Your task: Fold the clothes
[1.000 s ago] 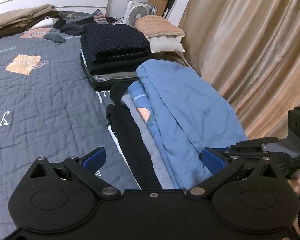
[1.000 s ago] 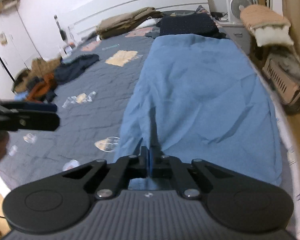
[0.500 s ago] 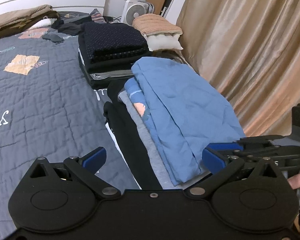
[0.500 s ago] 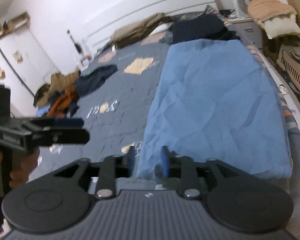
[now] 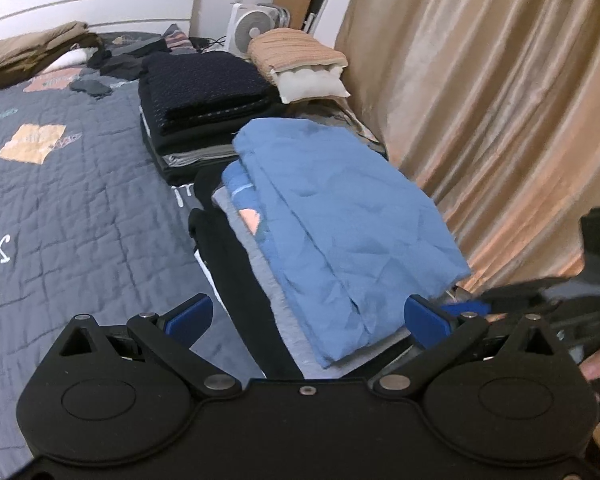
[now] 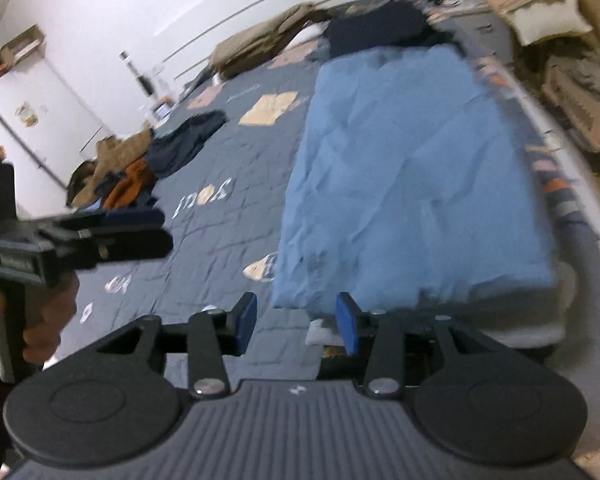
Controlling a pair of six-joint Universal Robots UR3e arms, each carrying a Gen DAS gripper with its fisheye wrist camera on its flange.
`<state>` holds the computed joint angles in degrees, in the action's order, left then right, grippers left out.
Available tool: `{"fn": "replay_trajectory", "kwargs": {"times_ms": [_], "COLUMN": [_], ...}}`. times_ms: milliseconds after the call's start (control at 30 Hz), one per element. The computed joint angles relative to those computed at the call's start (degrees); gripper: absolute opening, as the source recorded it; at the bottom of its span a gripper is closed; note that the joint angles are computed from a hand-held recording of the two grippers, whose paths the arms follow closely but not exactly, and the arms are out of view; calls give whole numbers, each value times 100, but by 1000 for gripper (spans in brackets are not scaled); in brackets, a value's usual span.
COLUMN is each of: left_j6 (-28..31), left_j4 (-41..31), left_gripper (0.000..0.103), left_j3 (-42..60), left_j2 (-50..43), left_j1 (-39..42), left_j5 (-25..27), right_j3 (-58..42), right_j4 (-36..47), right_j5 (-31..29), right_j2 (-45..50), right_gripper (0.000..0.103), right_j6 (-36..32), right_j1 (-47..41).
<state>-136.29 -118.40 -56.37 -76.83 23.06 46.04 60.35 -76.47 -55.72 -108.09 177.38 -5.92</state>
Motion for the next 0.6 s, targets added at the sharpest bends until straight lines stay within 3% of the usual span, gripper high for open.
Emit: {"fn": "replay_trajectory", "kwargs": {"times_ms": [233, 333, 600], "left_j6": [-66, -33, 238], "left_j4": [181, 156, -282], "left_gripper": [103, 103, 103], "left_j3": [139, 275, 841], "left_j2": [39, 46, 53], "left_j1": [-319, -422, -434], "left_j5": [209, 292, 335], "right_j3": [-1717, -2453, -4338], "right_j4": [1152, 1940, 2936], "right_j5": [-754, -752, -948], "right_j2": [362, 474, 1290], "right_gripper": [65, 68, 71], "right_j6": [-226, -558, -381], "right_j1": [-44, -365, -211]}}
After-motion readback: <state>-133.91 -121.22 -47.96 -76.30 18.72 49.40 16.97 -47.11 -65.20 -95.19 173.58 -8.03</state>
